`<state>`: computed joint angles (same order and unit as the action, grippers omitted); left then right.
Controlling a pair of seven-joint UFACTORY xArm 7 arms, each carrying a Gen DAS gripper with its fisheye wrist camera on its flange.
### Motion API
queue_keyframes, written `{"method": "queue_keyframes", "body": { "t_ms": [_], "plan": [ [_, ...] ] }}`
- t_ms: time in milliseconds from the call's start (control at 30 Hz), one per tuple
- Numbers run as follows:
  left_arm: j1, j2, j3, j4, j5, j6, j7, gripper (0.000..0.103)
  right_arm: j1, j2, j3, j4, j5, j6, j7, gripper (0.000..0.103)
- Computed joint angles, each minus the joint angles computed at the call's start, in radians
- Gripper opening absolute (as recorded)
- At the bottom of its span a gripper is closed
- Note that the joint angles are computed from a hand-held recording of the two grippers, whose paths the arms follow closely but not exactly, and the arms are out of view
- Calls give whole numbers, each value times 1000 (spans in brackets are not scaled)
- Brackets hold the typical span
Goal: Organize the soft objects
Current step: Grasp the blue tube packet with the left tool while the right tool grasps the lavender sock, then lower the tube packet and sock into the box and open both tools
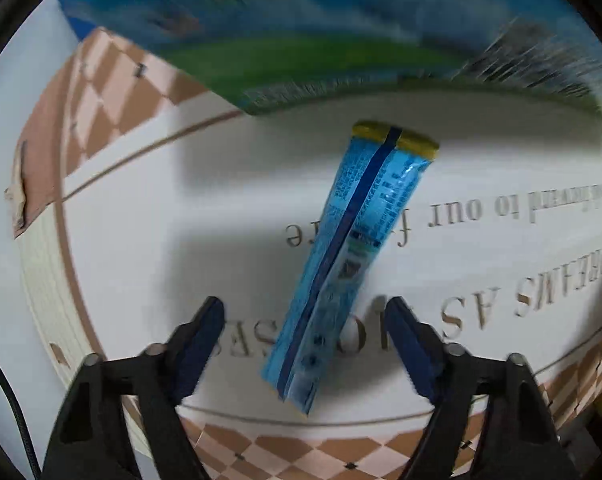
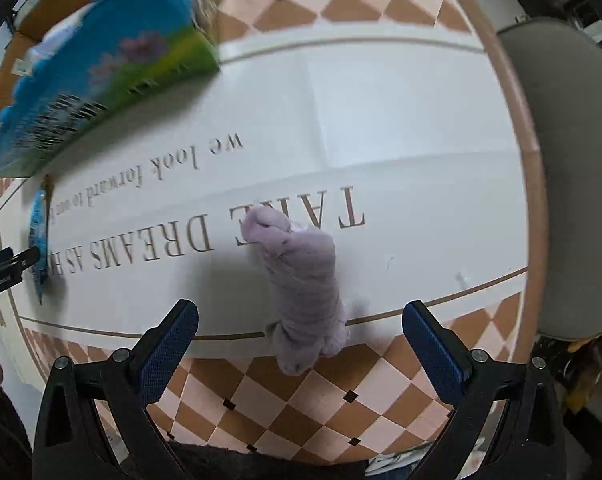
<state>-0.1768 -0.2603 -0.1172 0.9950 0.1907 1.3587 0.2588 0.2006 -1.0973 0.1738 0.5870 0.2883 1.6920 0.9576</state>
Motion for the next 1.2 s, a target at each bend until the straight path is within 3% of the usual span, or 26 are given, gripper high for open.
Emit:
{"method": "queue_keyframes", "body": {
  "t_ms": [167, 267, 300, 400, 433, 500, 700, 833, 1033, 1200],
  "plan": [
    [-2, 9, 9, 42, -62, 64, 13, 28, 0, -34, -9, -80, 30, -27, 14, 103],
    [-10, -51, 1, -5, -55, 52, 13, 19, 10, -39, -12, -124, 52, -43, 15, 95],
    [-10, -68, 1, -15, -63, 58, 10, 17, 16, -32, -11, -133, 61, -47, 14, 85],
    [-8, -122, 12, -28, -118, 106, -5, 14, 35, -11, -2, -145, 81, -39, 26, 42],
    [-8, -148, 15, -34, -132, 116, -9, 14, 39, -11, 9, -140, 74, -30, 36, 35],
    [-7, -191, 18, -42, -155, 130, -16, 14, 54, -41, 16, -147, 92, -33, 55, 30],
    [0, -254, 39, 63, -255, 259, -51, 13, 95, -56, 46, -70, 107, -35, 81, 28],
    [-12, -234, 33, 239, -328, 350, -87, 13, 94, -30, 43, 35, 92, -56, 70, 28],
    [-17, -53, 51, 551, -389, 372, -58, 13, 56, 117, -29, 278, 13, -114, -48, 28],
    [-29, 237, 13, 869, -348, 360, -68, 14, -10, 338, -98, 505, -91, -155, -209, 28]
  ]
}}
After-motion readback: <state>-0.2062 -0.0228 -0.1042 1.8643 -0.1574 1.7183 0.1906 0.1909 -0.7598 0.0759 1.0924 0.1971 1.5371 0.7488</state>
